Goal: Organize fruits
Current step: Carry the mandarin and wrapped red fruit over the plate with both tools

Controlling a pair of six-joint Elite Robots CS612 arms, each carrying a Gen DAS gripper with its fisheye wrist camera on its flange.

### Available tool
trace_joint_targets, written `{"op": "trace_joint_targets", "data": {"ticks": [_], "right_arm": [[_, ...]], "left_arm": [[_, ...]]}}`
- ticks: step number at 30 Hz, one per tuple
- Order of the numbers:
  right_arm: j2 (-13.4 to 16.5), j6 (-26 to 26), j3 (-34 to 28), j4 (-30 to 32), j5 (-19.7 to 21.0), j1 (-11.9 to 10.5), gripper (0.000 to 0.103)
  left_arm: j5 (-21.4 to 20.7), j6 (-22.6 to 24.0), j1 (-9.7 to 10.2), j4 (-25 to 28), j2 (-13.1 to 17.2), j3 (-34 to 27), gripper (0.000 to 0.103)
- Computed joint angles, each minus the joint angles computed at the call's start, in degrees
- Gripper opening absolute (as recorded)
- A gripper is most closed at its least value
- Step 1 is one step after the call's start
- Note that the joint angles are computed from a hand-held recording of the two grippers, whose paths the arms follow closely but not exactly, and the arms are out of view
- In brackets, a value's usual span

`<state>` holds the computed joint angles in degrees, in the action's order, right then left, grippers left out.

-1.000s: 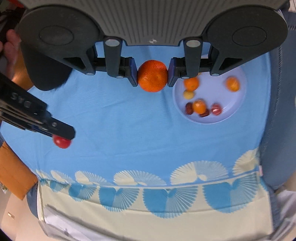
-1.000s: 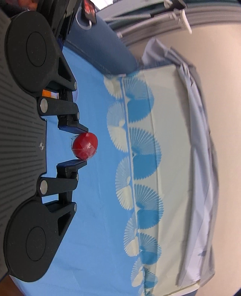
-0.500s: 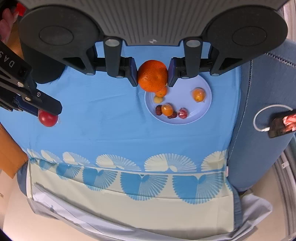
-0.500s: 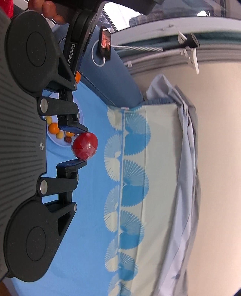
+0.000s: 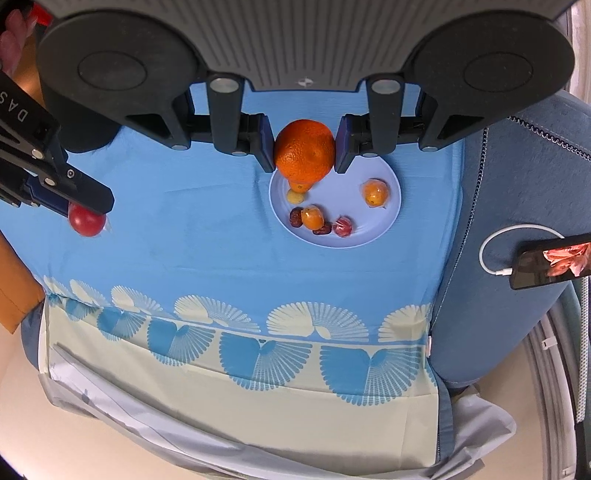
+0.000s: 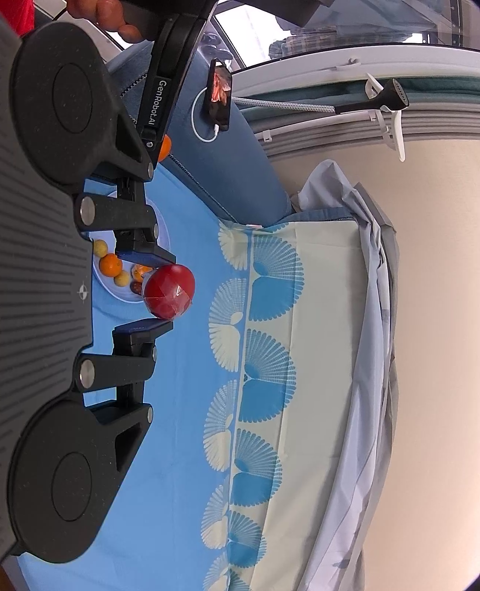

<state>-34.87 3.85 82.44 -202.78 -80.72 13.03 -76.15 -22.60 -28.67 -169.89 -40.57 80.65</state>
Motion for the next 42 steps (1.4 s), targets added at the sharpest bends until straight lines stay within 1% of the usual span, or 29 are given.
{"op": "trace_joint_targets", "data": {"ticks": [12, 20, 29, 34, 39, 42], "right_arm": [[0.7, -0.8, -1.2, 1.7, 0.3, 0.1, 0.032], [1.2, -0.9, -2.2, 3.5, 0.5, 0.1, 0.032], [2.2, -1.0, -4.0, 5.5, 0.9, 0.3, 0.032], [2.8, -1.7, -5.4, 7.4, 1.5, 0.4, 0.032], [3.8, -2.0, -7.3, 10.0, 2.1, 0.6, 0.032], [4.5, -2.4, -8.7, 11.5, 2.7, 0.7, 0.032]], "left_arm": [[-0.2, -2.0, 0.66, 1.7, 0.7, -0.8, 0.037], [-1.0, -2.4, 1.04, 2.8, 1.2, -1.8, 0.037], [-0.9, -2.7, 1.41, 4.0, 1.8, -2.9, 0.037], [-1.7, -3.6, 1.92, 5.4, 2.4, -3.9, 0.037], [-1.5, -4.2, 2.42, 6.6, 3.3, -5.5, 0.037], [-0.7, -4.5, 2.73, 7.2, 4.1, -6.7, 0.037]]}}
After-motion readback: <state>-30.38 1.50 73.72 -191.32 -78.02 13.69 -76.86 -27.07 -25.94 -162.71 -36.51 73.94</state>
